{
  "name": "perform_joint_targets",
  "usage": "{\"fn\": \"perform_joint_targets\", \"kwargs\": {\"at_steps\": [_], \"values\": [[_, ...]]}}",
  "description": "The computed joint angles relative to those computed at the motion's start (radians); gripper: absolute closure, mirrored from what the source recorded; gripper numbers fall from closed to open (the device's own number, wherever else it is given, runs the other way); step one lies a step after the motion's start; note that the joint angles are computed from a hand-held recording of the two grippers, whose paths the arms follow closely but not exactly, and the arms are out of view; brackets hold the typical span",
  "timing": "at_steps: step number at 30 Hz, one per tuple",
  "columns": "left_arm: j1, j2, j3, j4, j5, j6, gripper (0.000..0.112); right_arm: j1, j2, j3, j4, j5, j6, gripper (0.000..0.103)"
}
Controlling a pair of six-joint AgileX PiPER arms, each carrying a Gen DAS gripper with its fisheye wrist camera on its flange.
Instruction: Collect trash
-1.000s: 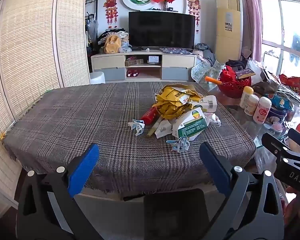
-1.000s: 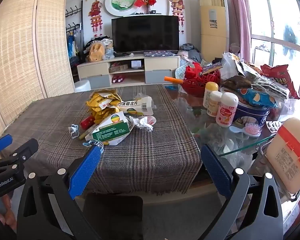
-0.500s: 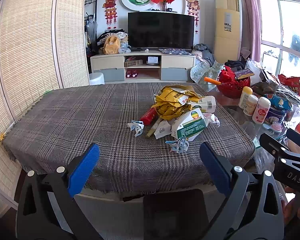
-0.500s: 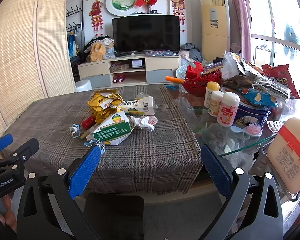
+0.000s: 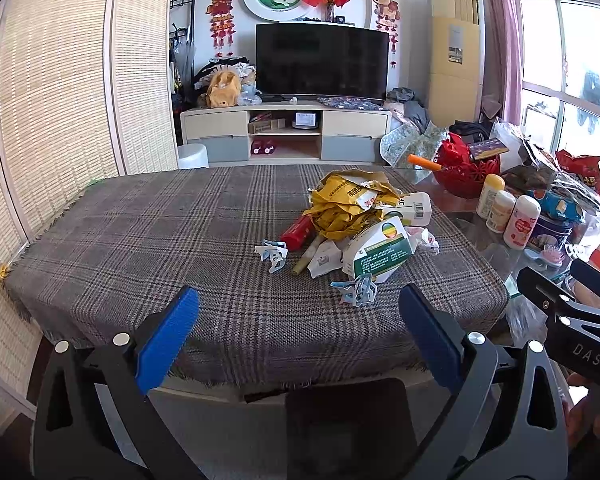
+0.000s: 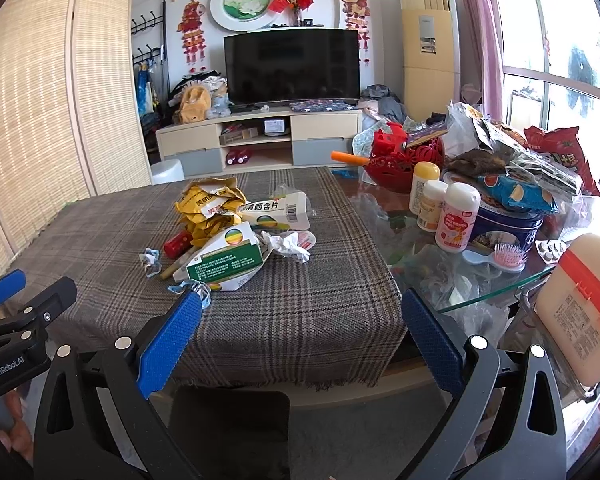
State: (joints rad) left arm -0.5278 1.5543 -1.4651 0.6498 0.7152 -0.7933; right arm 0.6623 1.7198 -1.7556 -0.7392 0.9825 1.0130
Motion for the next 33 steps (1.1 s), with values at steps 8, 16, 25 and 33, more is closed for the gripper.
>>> {"fn": "perform_joint_targets", "kwargs": {"at_steps": [8, 16, 25, 33], "values": [[0.0, 0.0, 0.001, 0.002, 0.0, -0.002, 0.017, 0.013, 0.025, -0.027, 0.001, 0.01, 0.01, 0.003], [0.003, 0.002, -0.001, -0.004, 0.001, 0.002, 0.017, -0.006, 0.005, 0.0, 0.017, -0.011, 0.001, 0.003], [0.008, 0.006, -0.002, -0.007, -0.002, -0.003, 0.017, -0.003, 0.007, -0.002, 0.025, -0.003, -0.002, 0.003], [0.014, 0.006, -0.003, -0.014, -0.006, 0.003, 0.017, 0.003, 0.023, -0.02, 0.008, 0.016, -0.003, 0.003]]}}
